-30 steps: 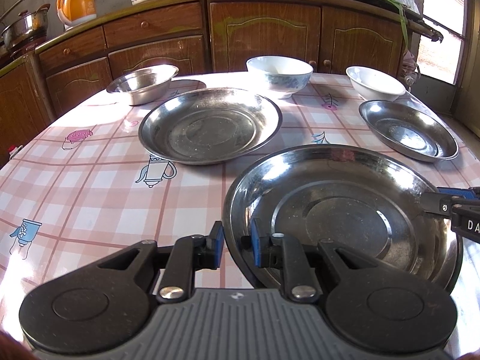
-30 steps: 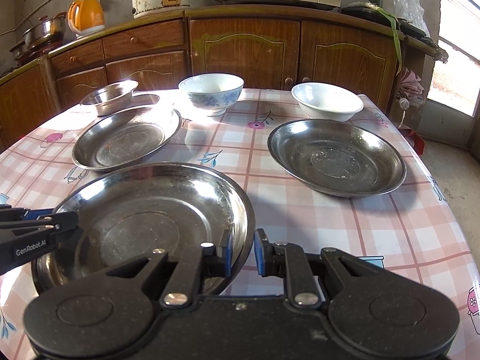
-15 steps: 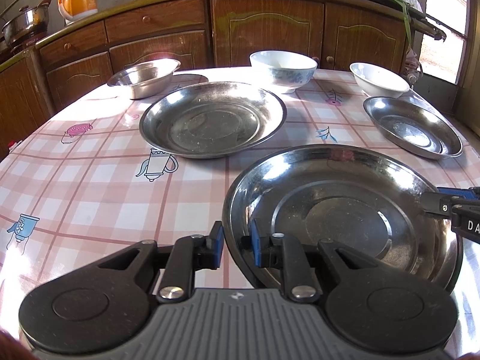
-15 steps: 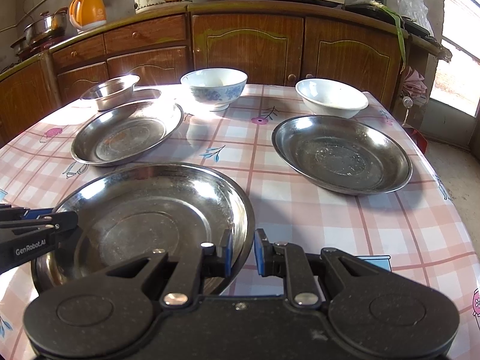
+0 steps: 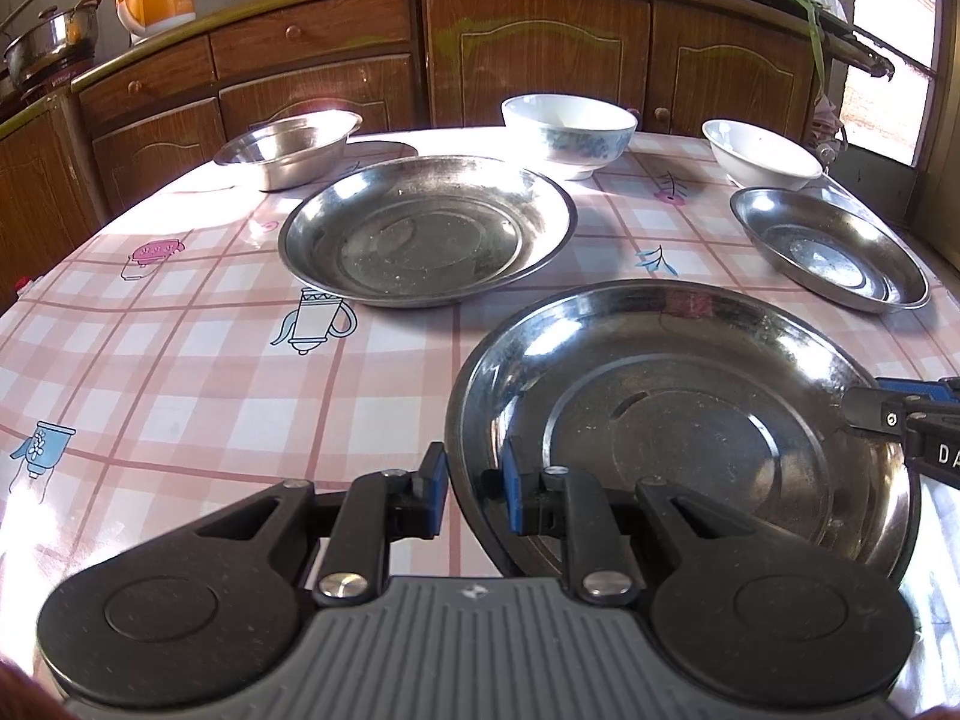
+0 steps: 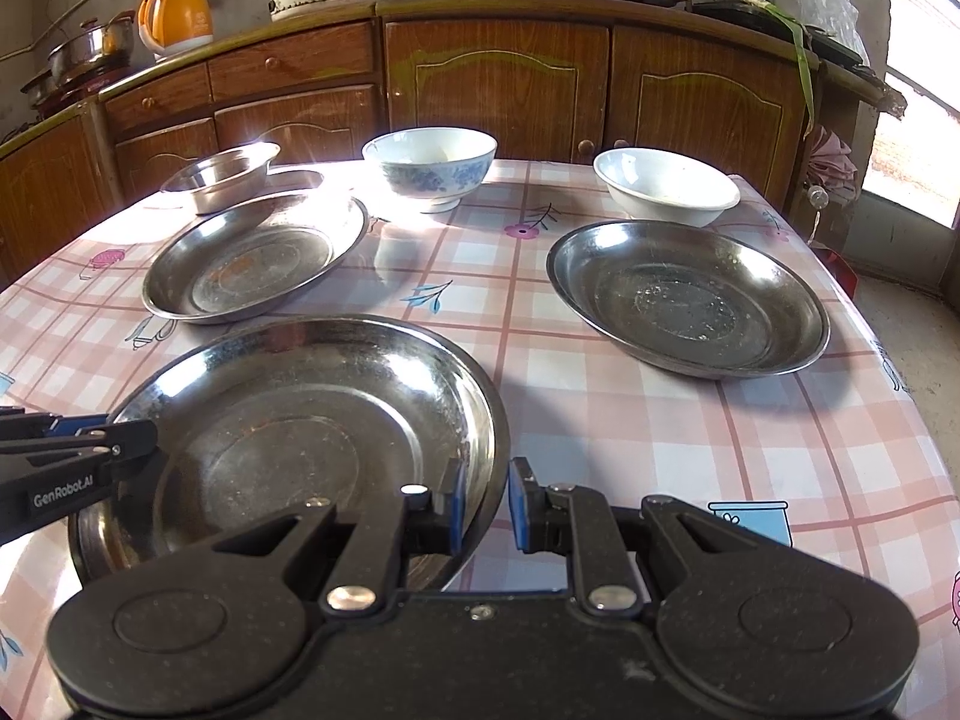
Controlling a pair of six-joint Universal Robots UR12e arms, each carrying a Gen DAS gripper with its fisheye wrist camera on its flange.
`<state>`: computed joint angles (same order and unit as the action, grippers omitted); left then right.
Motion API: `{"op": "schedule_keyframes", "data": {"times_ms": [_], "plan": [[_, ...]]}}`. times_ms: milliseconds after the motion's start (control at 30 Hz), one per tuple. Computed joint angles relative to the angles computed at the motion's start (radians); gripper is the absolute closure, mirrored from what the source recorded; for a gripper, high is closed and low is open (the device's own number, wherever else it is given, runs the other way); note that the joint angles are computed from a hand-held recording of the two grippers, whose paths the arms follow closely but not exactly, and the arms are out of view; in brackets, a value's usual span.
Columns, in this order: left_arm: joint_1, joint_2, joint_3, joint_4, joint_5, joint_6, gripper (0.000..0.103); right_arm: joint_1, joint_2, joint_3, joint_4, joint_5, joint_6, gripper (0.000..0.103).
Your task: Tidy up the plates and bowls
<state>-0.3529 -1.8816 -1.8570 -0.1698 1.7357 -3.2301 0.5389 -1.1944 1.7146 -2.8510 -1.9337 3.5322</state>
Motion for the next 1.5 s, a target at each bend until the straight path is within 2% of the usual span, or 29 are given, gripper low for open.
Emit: {"op": "schedule_keyframes", "data": {"times_ms": [400, 500, 733, 1000, 1067, 1133, 1200, 1333, 1500], "plan": [[0.004, 0.0, -0.002, -0.008, -0.001, -0.011, 0.083, -0.004, -0.002, 0.007, 0.003, 0.0, 0.021, 0.083], [0.007, 0.003, -0.003, -0.012, -0.002, -0.021, 0.078, -0.005, -0.005, 0.01, 0.001, 0.003, 0.027, 0.083], [0.015, 0.016, -0.006, -0.003, -0.007, -0.042, 0.078, -0.005, -0.015, 0.017, -0.029, -0.022, 0.035, 0.081], [0.016, 0.026, -0.001, 0.006, 0.006, -0.057, 0.065, -0.01, -0.029, 0.026, -0.046, -0.04, 0.045, 0.071], [0.017, 0.028, 0.004, 0.0, -0.001, -0.063, 0.058, -0.01, -0.031, 0.026, -0.05, -0.04, 0.043, 0.069], [0.015, 0.03, 0.005, 0.004, 0.0, -0.067, 0.051, -0.01, -0.033, 0.024, -0.053, -0.036, 0.038, 0.063], [0.013, 0.029, 0.007, 0.01, 0.002, -0.061, 0.047, -0.009, -0.035, 0.024, -0.057, -0.035, 0.031, 0.055], [0.01, 0.032, 0.014, 0.0, -0.007, -0.065, 0.038, -0.007, -0.037, 0.023, -0.063, -0.04, 0.027, 0.051], [0.007, 0.033, 0.023, 0.007, -0.024, -0.057, 0.033, -0.008, -0.042, 0.024, -0.075, -0.049, 0.021, 0.042]]}}
